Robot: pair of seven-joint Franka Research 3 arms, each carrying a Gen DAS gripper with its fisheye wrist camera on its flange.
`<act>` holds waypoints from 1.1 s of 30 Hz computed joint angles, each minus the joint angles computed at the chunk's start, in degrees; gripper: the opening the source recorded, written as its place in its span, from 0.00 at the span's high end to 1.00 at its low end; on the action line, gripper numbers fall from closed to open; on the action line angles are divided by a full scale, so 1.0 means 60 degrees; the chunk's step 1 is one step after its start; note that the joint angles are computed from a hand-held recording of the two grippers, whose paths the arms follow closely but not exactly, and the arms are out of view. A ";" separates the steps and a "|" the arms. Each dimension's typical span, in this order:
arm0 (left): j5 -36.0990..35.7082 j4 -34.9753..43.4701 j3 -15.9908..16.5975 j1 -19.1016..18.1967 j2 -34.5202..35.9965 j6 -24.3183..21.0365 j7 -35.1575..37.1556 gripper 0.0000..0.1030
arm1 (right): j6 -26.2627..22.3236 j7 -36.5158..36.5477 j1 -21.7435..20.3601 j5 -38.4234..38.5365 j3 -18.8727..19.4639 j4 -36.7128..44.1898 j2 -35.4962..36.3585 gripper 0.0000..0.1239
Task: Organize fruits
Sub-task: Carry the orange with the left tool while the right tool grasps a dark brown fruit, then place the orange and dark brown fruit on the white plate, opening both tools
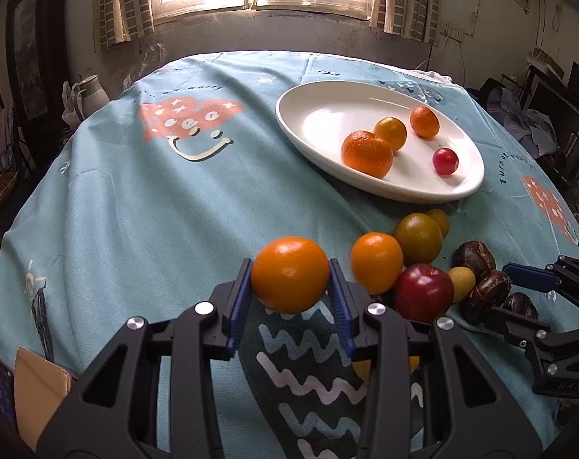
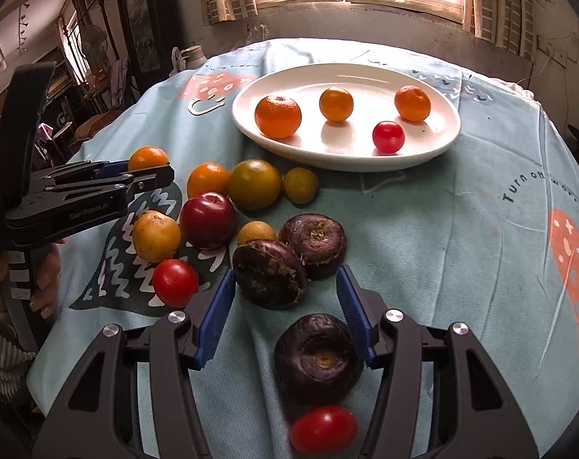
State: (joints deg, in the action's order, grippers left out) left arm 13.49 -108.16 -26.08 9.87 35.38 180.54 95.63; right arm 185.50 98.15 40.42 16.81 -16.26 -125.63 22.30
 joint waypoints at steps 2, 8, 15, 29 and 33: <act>0.0016 0.0043 -0.0066 0.0039 0.0041 -0.0097 0.0056 0.62 | 0.0089 0.0007 0.0082 -0.0026 -0.0069 0.0111 0.0161 0.62; -0.0149 0.0121 -0.0229 0.0118 0.0131 -0.0338 0.0330 0.62 | 0.0987 -0.0192 -0.1510 -0.0017 0.1594 -0.0192 -0.0065 0.81; -0.0557 0.0346 -0.0786 0.0512 0.0303 -0.0584 0.0688 0.62 | 0.2047 -0.0741 -0.2388 0.1068 0.2616 -0.0719 -0.0463 0.83; -0.1558 0.6484 0.0815 -0.2339 0.2826 -0.3559 0.0638 0.62 | 0.1273 -0.1603 -0.2789 0.2492 0.1966 0.1762 0.0367 0.83; -0.1878 0.8253 0.1118 -0.2858 0.3843 -0.4444 0.0821 0.62 | 0.0945 -0.1289 -0.3294 0.2144 0.2253 0.2554 0.1049 0.83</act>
State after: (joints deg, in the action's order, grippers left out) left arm 2.22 -58.64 -19.37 -7.28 58.44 153.88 100.56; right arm 191.16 90.42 20.66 29.67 -2.74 -110.30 28.59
